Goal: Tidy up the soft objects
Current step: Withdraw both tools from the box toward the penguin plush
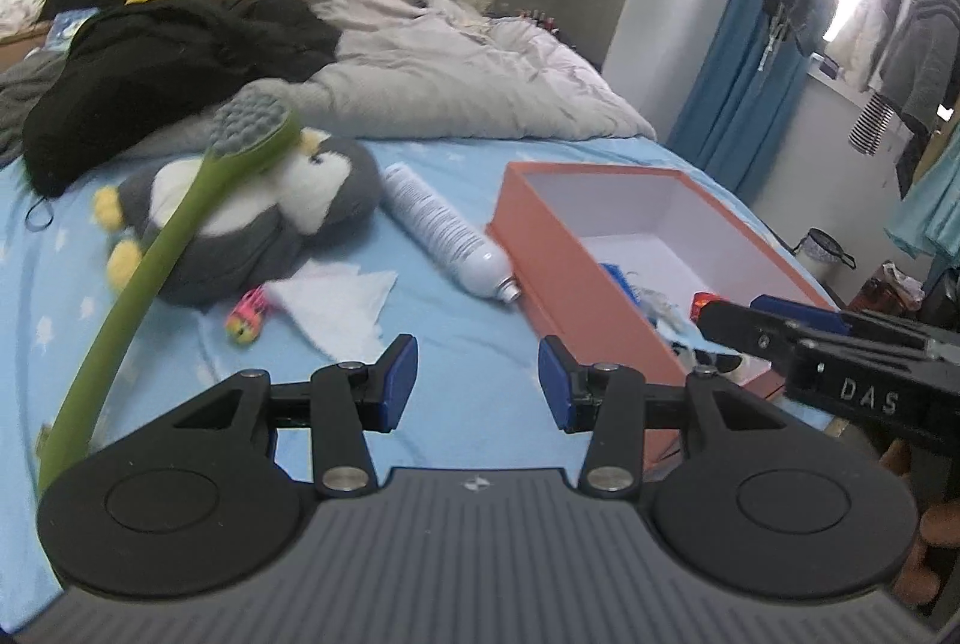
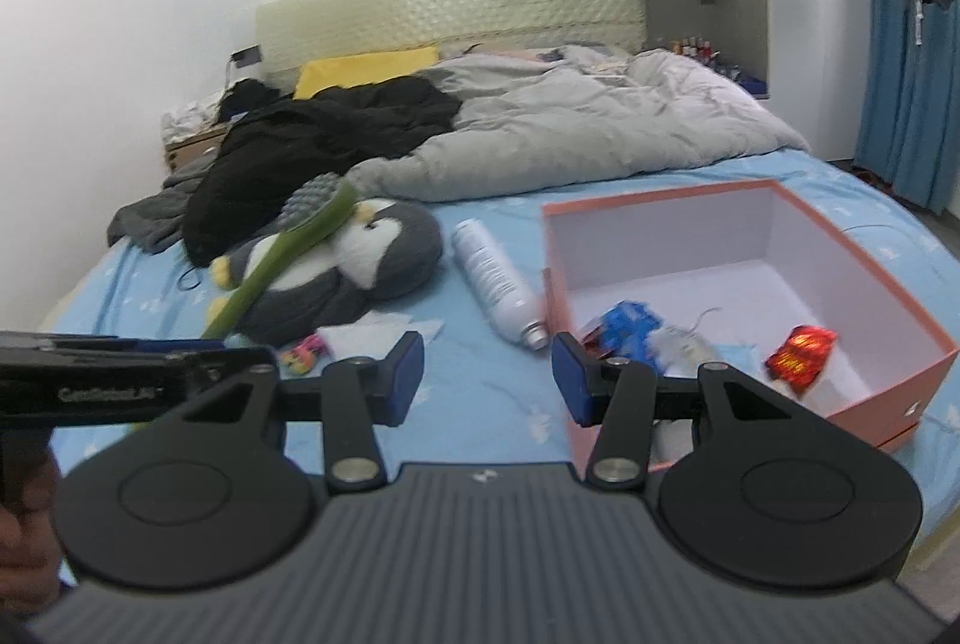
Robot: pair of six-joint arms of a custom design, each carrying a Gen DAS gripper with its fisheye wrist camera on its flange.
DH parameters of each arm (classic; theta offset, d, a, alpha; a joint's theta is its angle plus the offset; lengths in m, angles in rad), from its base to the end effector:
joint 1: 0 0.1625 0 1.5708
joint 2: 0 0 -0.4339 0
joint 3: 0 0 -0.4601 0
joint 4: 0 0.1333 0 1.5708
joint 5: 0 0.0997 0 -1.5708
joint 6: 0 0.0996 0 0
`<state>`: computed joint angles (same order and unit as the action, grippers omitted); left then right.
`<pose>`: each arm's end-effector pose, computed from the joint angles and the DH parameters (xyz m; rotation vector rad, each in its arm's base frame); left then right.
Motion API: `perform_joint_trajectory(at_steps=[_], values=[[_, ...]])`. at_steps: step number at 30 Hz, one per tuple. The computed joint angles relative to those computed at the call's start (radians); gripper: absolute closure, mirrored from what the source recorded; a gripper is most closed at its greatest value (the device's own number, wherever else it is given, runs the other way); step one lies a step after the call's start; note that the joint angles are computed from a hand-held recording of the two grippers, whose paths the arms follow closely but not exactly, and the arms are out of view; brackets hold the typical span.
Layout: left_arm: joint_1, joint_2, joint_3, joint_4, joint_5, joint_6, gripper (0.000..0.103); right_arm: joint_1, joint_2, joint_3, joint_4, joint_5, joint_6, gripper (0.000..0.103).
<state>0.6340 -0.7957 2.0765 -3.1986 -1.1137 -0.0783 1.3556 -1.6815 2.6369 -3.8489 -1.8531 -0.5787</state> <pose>-0.3456 -0.4742 -0.0186 1.0669 2.6067 -0.7492 0.0316 -0.3497 0.2912 0.1466 -2.0433 1.3496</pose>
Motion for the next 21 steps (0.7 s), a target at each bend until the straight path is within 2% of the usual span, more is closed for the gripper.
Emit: perform_joint_trajectory(at_steps=[13, 21], values=[[0.046, -0.026, 0.073, -0.023, 0.046, -0.061, 0.052, 0.047, 0.158, 0.006, -0.044, -0.060, -0.009, 0.053], [0.084, -0.007, 0.062, -0.033, 0.064, -0.042, 0.052, 0.035, 0.216, -0.018, -0.036, -0.049, -0.018, 0.053]])
